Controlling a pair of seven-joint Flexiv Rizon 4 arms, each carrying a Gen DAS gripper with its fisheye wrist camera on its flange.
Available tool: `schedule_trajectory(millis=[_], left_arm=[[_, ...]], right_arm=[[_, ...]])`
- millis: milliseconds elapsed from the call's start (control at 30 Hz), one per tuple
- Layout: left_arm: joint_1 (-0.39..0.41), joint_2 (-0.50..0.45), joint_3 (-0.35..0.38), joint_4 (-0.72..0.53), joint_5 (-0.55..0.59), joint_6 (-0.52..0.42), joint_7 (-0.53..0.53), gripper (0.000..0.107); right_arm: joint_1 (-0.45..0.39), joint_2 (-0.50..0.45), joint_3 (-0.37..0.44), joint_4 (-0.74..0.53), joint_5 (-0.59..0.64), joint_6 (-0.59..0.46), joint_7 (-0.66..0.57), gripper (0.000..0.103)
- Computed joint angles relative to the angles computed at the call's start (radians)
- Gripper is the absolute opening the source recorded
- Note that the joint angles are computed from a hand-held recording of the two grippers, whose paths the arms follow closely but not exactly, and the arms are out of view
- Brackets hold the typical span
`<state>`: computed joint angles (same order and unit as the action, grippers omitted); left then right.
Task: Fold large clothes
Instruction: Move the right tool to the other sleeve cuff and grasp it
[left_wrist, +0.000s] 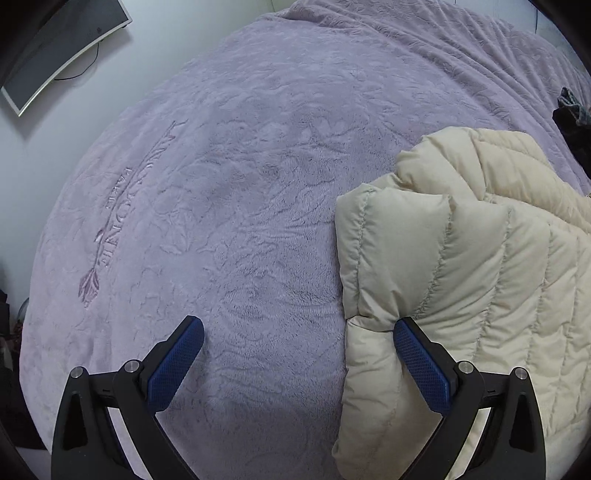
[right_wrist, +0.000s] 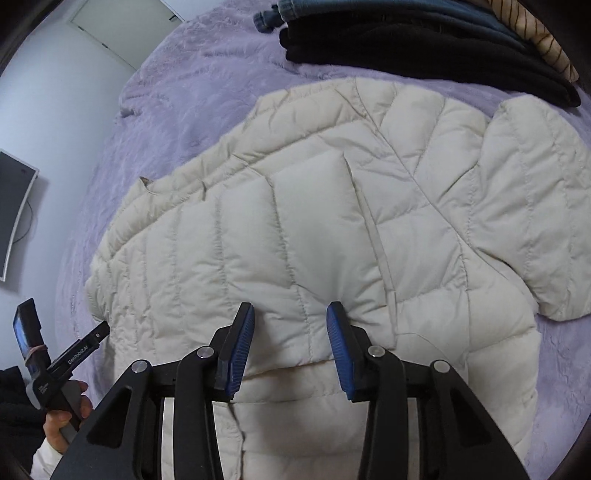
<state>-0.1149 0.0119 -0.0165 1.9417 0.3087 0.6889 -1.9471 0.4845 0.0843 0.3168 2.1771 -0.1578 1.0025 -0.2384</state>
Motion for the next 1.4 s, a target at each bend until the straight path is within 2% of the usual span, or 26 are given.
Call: schedule_trajectory(millis=[67,267,367,533,567,600,667,800,833,867,1033,1067,1100,1233,1400], left_arm=[[0.002,-0.005,0.0,-0.002,-0.001,0.001,-0.001,0.103],[-0.005,0.0,-0.006,-0.021,0.033,-0.035,-0.014,0.103],[-0.008,0.014,-0.009,-0.038,0.031,-0.076,-0.013,0.103],[-0.011,0.077,-0.013,-0.039,-0.011,-0.144,0.031,0.103],[-0.012,0.094,-0.014,-0.035,-0.029,-0.155,0.039,0.103],[-0.014,0.113,-0.017,-0.032,-0.05,-0.169,0.052,0.103],[-0.022,0.149,-0.026,-0.025,-0.085,-0.198,0.078,0.103],[-0.046,0.202,-0.058,-0.027,-0.14,-0.249,0.118,0.103],[-0.054,0.21,-0.068,-0.031,-0.153,-0.264,0.117,0.103],[-0.061,0.214,-0.077,-0.035,-0.168,-0.275,0.115,0.103],[-0.115,0.214,-0.119,-0.058,-0.251,-0.321,0.089,0.103],[-0.128,0.212,-0.128,-0.063,-0.262,-0.325,0.085,0.103],[-0.142,0.208,-0.14,-0.068,-0.265,-0.327,0.083,0.103],[-0.197,0.177,-0.179,-0.096,-0.275,-0.33,0.072,0.103],[-0.254,0.121,-0.205,-0.144,-0.286,-0.331,0.039,0.103]], right_arm=[[-0.006,0.007,-0.003,0.021,0.01,0.026,-0.015,0.035],[-0.021,0.076,-0.001,0.058,0.034,-0.021,-0.011,0.035],[-0.024,0.124,-0.002,0.07,0.074,-0.063,-0.029,0.037],[-0.013,0.207,-0.011,0.095,0.178,-0.065,-0.102,0.038],[-0.011,0.222,-0.01,0.097,0.197,-0.064,-0.109,0.042],[-0.009,0.24,-0.01,0.103,0.217,-0.062,-0.113,0.054],[-0.009,0.28,-0.002,0.121,0.252,-0.05,-0.1,0.066],[0.002,0.357,0.004,0.151,0.325,-0.064,-0.065,0.068],[0.003,0.373,0.005,0.157,0.337,-0.07,-0.056,0.071],[0.004,0.391,0.006,0.163,0.347,-0.08,-0.048,0.078],[0.007,0.493,0.01,0.199,0.389,-0.138,-0.018,0.081],[0.006,0.516,0.009,0.208,0.399,-0.145,-0.011,0.088],[0.001,0.541,0.012,0.218,0.406,-0.153,0.001,0.09],[-0.025,0.655,0.021,0.264,0.429,-0.205,0.065,0.09],[-0.058,0.79,0.008,0.298,0.438,-0.324,0.103,0.09]])
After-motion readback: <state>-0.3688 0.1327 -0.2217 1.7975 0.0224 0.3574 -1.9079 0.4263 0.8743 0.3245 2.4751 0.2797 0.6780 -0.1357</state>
